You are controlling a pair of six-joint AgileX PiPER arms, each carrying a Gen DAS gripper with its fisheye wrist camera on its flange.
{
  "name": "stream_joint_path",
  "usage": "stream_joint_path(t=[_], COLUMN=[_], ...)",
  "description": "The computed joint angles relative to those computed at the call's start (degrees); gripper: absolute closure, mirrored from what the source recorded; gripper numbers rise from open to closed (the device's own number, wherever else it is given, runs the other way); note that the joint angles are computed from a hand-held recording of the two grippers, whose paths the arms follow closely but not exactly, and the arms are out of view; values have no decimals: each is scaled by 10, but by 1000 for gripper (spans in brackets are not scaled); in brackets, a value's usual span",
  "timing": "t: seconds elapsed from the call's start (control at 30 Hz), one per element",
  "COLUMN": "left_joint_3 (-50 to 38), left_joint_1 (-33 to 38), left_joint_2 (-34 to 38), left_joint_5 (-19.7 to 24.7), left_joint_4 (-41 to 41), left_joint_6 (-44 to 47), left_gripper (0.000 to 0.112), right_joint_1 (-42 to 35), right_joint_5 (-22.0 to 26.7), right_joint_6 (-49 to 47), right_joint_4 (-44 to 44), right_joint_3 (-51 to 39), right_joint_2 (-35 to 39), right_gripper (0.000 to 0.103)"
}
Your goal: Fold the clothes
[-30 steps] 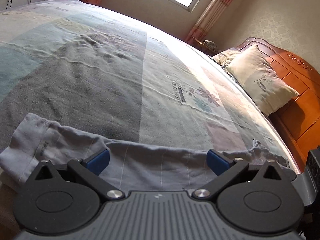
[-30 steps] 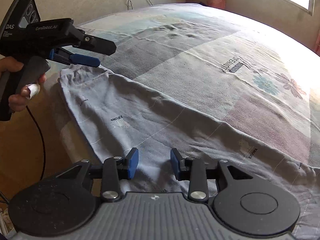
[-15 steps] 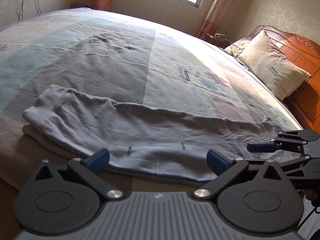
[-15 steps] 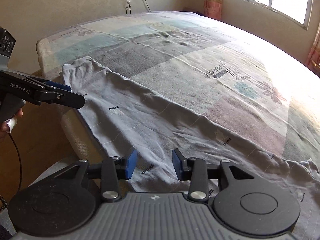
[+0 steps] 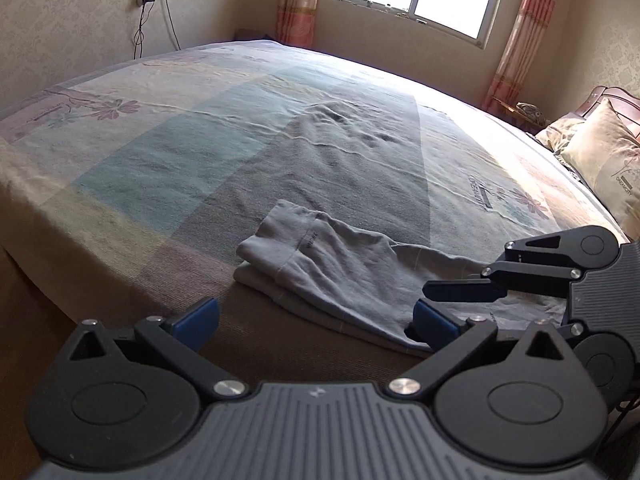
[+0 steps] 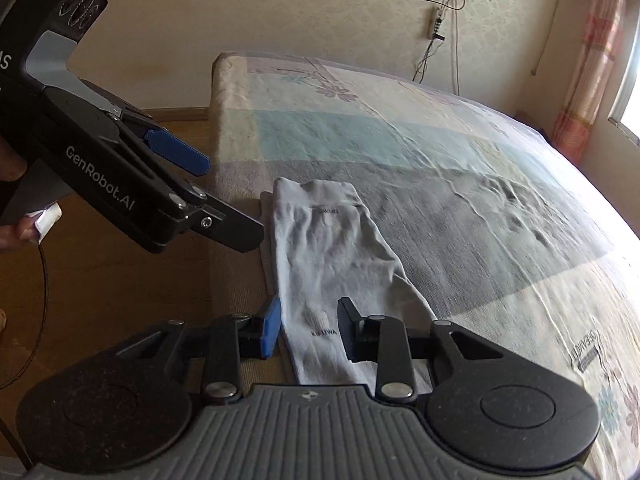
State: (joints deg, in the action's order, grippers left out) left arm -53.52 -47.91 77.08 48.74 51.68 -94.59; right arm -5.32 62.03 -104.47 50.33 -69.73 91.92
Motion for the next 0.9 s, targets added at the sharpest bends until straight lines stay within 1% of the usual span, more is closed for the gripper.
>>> stream_joint_path(t=[0.03,0.17,0.27,0.4,0.43,0.47,0.5,0.53,0.73,0.9], left_joint_3=[10,44,48,54,58,61,65,68,74,68], left_joint_1=[8,48,75,103,107,110,114,117,121,125], left_joint_2=[-11,-47,-51,-50,-51,-51,-52,-55,-60,-54], left_joint_5=[-8,-51,-67,-93,-101,-108,-116,-125,-145,-149], left_joint_4=[-5,-17,-28,-27,-23,-19,-15,-13,-7,-19], left_joint_6=[6,28,53,54,48,41,35,30,20,38], left_gripper=[10,10,10,10,10,10,10,10,10,10], right_joint_1=[21,86,112,133,136,137,137,137,116,116], right_joint_5=[-13,-60,-81,-116,-128,-135,-140,-146,-104,-98], right_joint_6=[4,14,25,22,18,14,10,5,6,3], right_joint_4=[2,7,2,4,8,12,17,23,37,27], right_joint_3=[-1,-8,-13,2,9,13,17,21,9,8], right_joint_2=[4,22,37,41,39,38,36,35,27,28], right_gripper=[75,79,81,82,85,97,101,101,101,101])
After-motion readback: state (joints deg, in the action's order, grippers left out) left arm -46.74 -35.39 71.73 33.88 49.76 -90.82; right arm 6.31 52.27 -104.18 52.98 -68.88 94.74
